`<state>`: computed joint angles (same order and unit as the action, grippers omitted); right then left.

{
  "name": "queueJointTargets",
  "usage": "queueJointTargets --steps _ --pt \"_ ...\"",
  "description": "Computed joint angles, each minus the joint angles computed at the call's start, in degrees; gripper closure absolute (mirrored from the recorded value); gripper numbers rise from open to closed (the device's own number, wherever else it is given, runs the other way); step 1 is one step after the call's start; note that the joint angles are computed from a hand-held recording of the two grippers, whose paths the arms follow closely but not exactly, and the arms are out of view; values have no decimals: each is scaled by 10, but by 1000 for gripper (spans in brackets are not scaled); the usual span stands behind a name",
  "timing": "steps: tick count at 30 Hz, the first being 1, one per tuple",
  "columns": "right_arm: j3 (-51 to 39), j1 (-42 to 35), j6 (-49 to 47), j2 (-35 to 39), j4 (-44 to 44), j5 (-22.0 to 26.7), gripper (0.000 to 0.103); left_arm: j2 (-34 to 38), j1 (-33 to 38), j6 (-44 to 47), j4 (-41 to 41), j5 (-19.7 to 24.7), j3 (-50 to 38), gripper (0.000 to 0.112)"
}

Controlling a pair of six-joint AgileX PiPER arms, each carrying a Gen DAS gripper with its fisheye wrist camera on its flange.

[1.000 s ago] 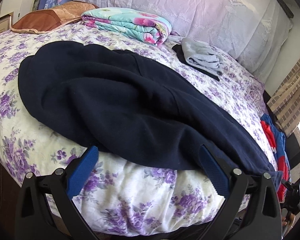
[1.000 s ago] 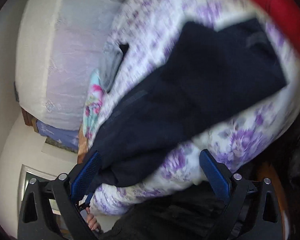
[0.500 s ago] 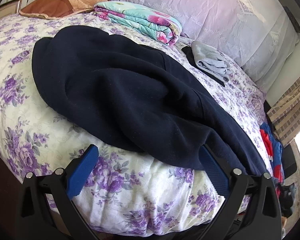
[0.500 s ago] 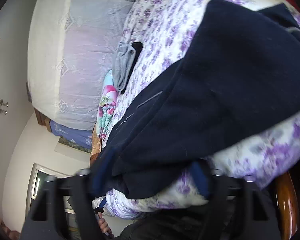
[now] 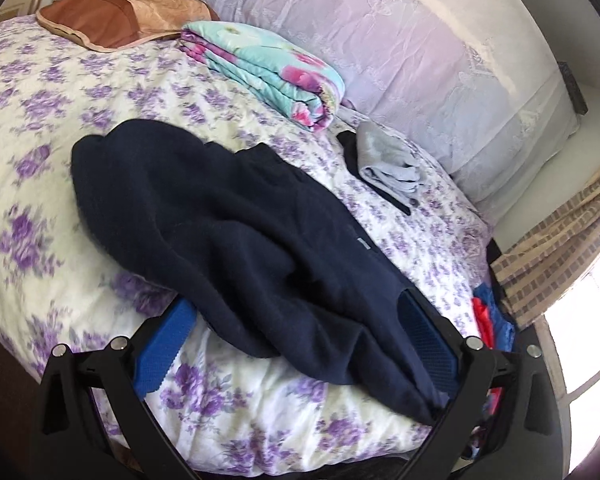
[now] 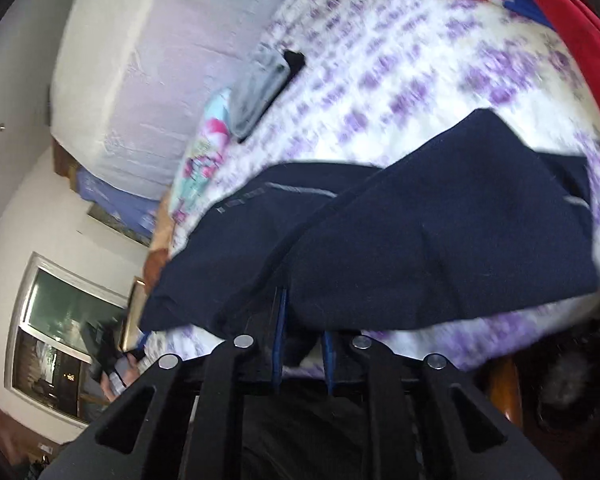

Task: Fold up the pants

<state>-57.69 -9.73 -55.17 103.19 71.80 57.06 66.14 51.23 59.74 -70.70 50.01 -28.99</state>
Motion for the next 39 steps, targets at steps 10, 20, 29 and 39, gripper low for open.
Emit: queueJointTargets --steps 10,20,29,39 --pt "10 -119 6 -46 54 -41 60 -24 -81 -133 108 -20 -59 14" --pt "-43 -148 50 51 32 -66 61 -118 -67 -134 146 28 -89 14" --pt "-28 -150 -19 100 64 -37 69 97 -199 -212 196 -103 -220 14" --pt "-54 -158 15 125 29 -21 75 282 -226 -308 273 -105 -397 14"
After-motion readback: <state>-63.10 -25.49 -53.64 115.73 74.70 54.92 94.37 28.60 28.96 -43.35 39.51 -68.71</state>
